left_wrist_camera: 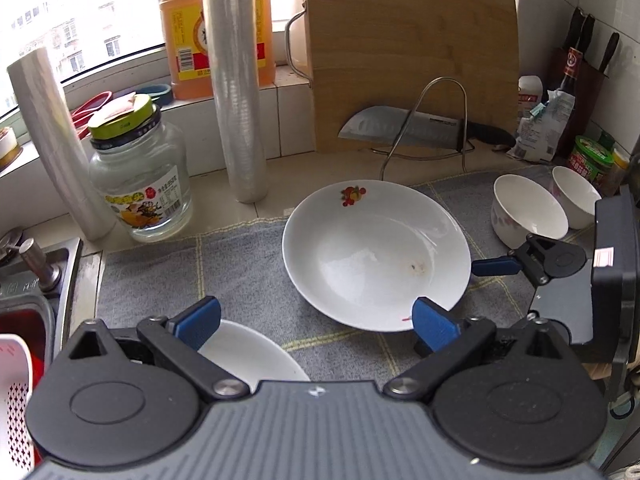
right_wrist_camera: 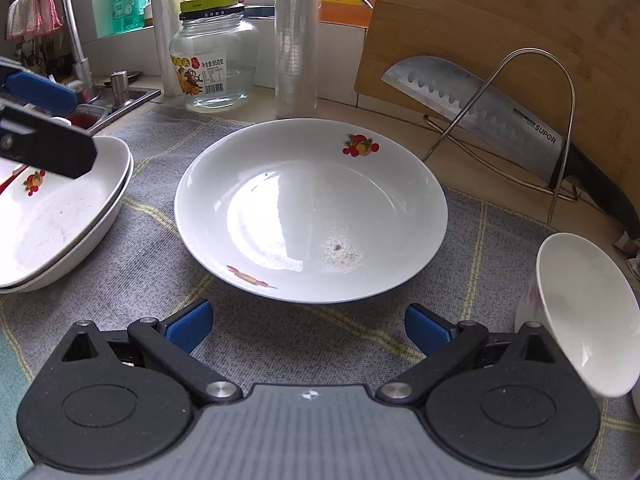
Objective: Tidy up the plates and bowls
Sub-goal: 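Release the stack with the left tool and grasp a third flower-print plate's rim, then lift the third plate with the left tool and carry it toward the stack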
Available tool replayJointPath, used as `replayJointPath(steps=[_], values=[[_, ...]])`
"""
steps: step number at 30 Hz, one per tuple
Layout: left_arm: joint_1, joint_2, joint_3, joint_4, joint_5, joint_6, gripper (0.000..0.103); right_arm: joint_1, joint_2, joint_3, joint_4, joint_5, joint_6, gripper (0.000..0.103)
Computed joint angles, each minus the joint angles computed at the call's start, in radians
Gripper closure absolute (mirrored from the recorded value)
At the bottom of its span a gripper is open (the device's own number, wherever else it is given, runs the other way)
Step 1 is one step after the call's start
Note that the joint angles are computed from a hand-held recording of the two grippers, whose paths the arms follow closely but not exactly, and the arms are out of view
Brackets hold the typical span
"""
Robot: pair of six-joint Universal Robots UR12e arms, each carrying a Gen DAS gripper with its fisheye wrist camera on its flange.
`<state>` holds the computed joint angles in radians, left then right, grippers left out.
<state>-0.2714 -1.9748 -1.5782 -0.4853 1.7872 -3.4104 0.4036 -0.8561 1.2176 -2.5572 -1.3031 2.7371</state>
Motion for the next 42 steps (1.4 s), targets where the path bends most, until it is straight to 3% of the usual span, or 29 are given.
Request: replayJointPath(steps=[2,6,17,25,42], values=[[0.009,-0.019,0.026,-0.010,-0.027,0.039,0.002,0.004,0.010,-0.011,0.004,-0.024,0.004,0.000],[0.028,-0.062,0.085,-0.050,-0.081,0.102,0.002,-0.002,0.016,-0.013,0.003,0.000,0.027,0.000],[0.076,-0.170,0.237,-0.170,-0.221,0.175,0.004,-0.001,0.012,0.025,-0.087,-0.006,0.068,0.000],[0.090,-0.230,0.326,-0.265,-0.262,0.253,0.009,-0.001,0.012,0.029,-0.103,-0.001,0.067,0.000],[0.113,-0.274,0.410,-0.425,-0.360,0.332,0.010,-0.003,0.031,0.006,-0.111,0.029,0.049,0.000]])
